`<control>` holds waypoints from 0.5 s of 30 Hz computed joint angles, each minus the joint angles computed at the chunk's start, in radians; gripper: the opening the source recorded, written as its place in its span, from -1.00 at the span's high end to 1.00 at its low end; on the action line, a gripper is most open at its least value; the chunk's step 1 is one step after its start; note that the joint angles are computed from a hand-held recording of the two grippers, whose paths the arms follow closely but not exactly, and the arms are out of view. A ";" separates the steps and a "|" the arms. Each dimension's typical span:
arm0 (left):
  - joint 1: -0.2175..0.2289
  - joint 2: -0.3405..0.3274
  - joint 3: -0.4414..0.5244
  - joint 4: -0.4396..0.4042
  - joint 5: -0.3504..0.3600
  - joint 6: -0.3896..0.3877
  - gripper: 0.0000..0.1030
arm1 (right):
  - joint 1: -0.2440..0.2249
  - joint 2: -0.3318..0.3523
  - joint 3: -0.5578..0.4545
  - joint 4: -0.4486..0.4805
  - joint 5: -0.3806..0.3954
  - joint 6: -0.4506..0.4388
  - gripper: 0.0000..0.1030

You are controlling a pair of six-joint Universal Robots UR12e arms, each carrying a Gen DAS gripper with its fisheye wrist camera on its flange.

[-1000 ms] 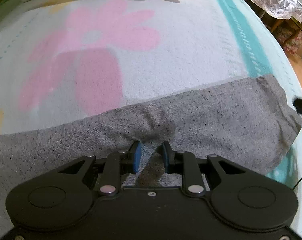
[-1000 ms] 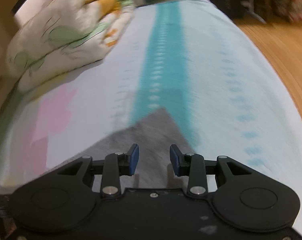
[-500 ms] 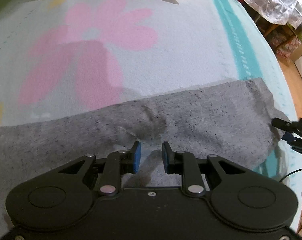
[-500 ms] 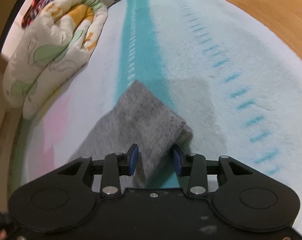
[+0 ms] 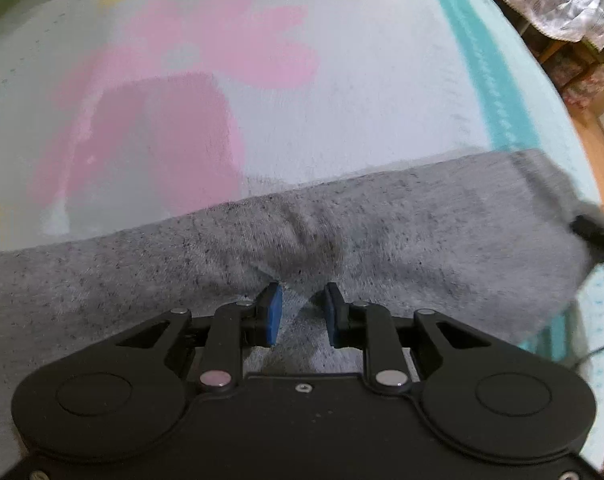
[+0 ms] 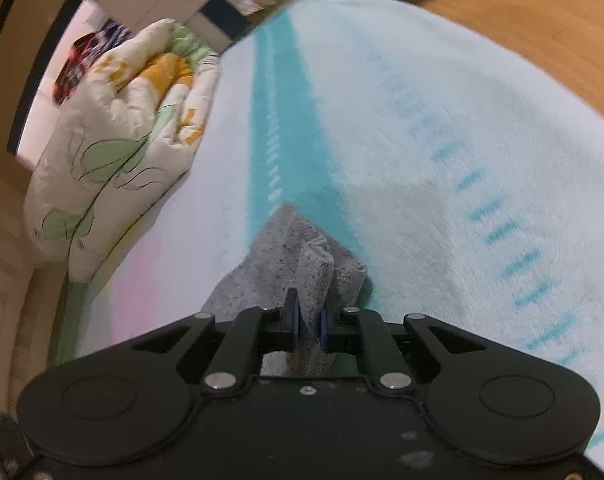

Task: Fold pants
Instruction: 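Grasp the cuff end of the folded pants with the right gripper and lift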

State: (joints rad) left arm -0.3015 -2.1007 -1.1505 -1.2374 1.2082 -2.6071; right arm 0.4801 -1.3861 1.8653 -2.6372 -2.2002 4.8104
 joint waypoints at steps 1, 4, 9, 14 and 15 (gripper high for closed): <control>-0.005 0.003 -0.007 0.020 0.008 0.013 0.42 | 0.003 0.002 -0.016 0.028 -0.011 -0.027 0.79; -0.002 -0.005 0.027 -0.040 -0.005 0.023 0.42 | 0.012 0.010 -0.072 0.106 -0.047 -0.096 0.79; 0.050 -0.006 0.057 -0.082 -0.062 -0.044 0.41 | 0.030 0.046 -0.191 0.216 -0.105 -0.229 0.79; 0.106 0.006 0.051 -0.066 -0.067 -0.049 0.41 | 0.066 0.123 -0.353 0.280 -0.167 -0.448 0.79; 0.116 0.006 0.055 -0.072 -0.067 -0.051 0.41 | 0.073 0.144 -0.389 0.275 -0.176 -0.504 0.79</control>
